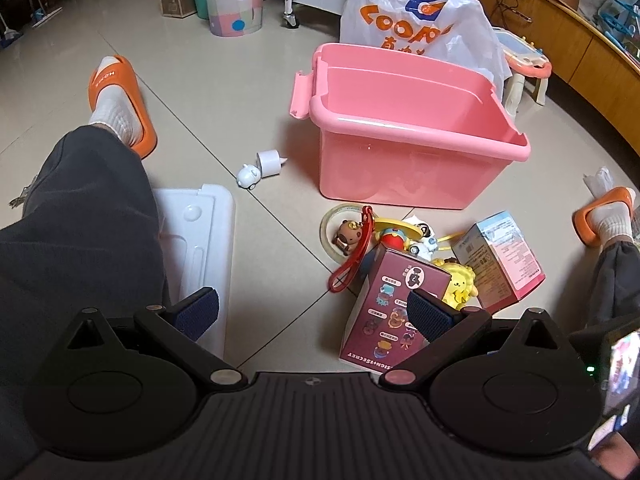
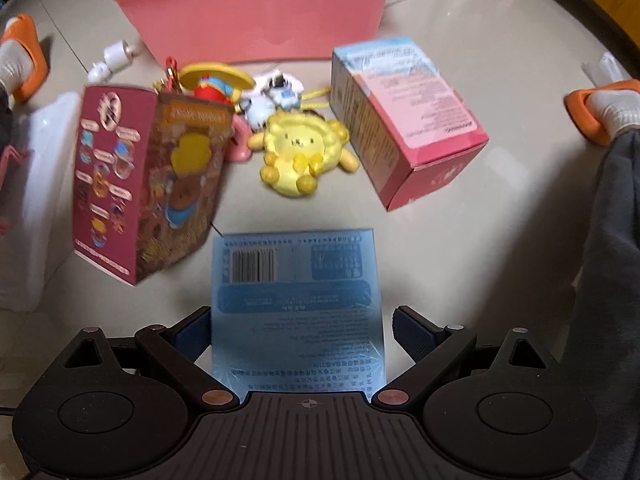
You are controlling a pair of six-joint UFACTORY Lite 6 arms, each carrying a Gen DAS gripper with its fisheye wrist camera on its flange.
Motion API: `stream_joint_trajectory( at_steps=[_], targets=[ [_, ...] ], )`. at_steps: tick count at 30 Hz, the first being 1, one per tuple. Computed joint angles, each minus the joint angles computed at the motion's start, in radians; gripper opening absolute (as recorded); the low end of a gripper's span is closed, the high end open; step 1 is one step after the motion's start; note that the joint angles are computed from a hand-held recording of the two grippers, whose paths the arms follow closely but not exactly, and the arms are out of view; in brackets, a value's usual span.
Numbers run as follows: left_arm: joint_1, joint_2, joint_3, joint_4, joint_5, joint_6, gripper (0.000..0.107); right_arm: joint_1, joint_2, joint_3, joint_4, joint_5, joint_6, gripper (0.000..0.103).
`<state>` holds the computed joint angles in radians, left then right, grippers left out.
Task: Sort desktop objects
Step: 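Reach the right gripper down to the light-blue flat box and grasp it, then lift the light-blue box with the right gripper toward the pink bin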
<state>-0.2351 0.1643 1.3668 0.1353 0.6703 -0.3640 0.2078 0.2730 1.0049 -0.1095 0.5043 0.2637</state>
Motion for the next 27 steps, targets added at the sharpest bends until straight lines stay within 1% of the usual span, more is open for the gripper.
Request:
stream_joint_trajectory(
  at_steps=[2,4,5,9,13,17,21,27],
  targets=[
    [-0.005,-0.001,-0.003,0.012,-0.004,-0.005,0.103,0.004,0.025,0.003,-0.012,-0.004,0.006,0.091],
    [-0.012,-0.003,-0.009,0.027,-0.007,-0.012,0.103,0.006,0.05,0.012,-0.006,-0.002,-0.003,0.085],
    [-0.014,-0.001,-0.009,0.033,-0.006,-0.011,0.103,0.009,0.06,0.016,-0.006,-0.001,-0.008,0.08],
    [-0.03,0.003,-0.015,0.077,-0.007,-0.03,0.103,0.032,0.076,0.012,-0.053,-0.013,0.025,0.08],
    [-0.039,0.005,-0.019,0.1,-0.01,-0.047,0.103,0.027,0.082,0.014,-0.046,-0.021,0.01,0.08],
    [-0.051,0.002,-0.029,0.146,-0.006,-0.078,0.103,0.028,0.077,0.016,-0.089,-0.005,0.047,0.08],
    [-0.058,0.003,-0.027,0.185,0.003,-0.103,0.103,0.03,0.023,-0.001,-0.106,0.01,0.081,0.08],
    [-0.04,-0.014,-0.027,0.167,0.003,-0.1,0.103,0.036,-0.112,-0.04,-0.098,0.037,0.112,0.08]
  ],
)
